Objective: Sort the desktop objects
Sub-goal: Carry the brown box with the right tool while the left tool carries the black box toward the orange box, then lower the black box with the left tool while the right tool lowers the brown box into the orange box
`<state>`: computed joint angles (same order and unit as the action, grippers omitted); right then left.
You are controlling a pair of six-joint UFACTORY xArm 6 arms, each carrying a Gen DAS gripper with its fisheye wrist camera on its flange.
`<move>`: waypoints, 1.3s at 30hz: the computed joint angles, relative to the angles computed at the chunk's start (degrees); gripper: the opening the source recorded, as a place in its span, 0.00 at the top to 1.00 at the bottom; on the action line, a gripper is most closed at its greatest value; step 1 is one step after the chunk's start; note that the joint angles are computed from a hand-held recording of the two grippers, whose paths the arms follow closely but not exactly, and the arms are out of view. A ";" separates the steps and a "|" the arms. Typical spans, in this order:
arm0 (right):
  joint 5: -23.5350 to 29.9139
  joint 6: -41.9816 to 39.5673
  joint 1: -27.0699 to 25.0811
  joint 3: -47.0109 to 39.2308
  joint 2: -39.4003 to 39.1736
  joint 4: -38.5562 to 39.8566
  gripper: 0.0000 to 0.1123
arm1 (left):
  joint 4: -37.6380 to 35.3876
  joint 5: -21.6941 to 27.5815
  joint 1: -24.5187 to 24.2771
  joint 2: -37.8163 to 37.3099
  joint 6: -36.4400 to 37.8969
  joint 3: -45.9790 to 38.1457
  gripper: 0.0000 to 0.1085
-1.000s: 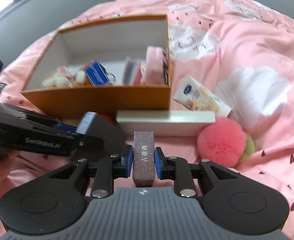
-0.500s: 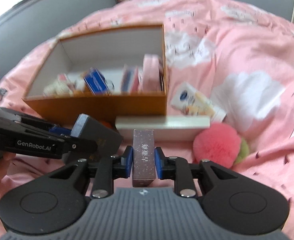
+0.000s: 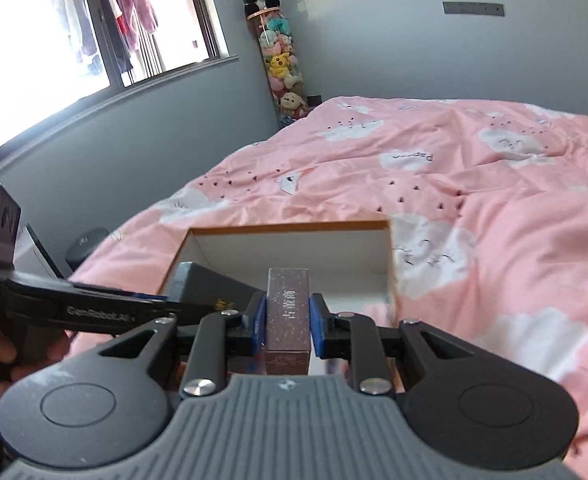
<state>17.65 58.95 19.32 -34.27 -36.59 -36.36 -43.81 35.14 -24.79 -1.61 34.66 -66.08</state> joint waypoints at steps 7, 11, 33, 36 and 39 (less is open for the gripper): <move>-1.45 6.09 -2.17 -6.64 13.02 -7.42 0.78 | 3.52 1.50 0.69 8.52 -7.42 -5.52 0.64; -2.14 5.14 -2.74 -7.64 17.19 -5.54 0.78 | 4.17 2.67 0.86 11.78 -9.57 -7.40 0.64; -3.94 3.55 -4.69 -4.66 18.11 0.11 0.76 | 8.93 4.35 -0.69 19.55 -17.36 -11.84 0.65; -2.71 7.37 -4.56 -4.44 16.39 -4.00 0.76 | 10.61 3.90 -1.23 20.00 -18.94 -12.08 0.65; -1.59 12.17 -4.44 -3.91 14.59 -8.63 0.72 | 12.89 3.39 -1.94 20.35 -20.19 -12.18 0.64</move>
<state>16.05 71.13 14.88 -38.18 -22.00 -44.99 -30.91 38.53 -26.73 18.74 14.48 -78.27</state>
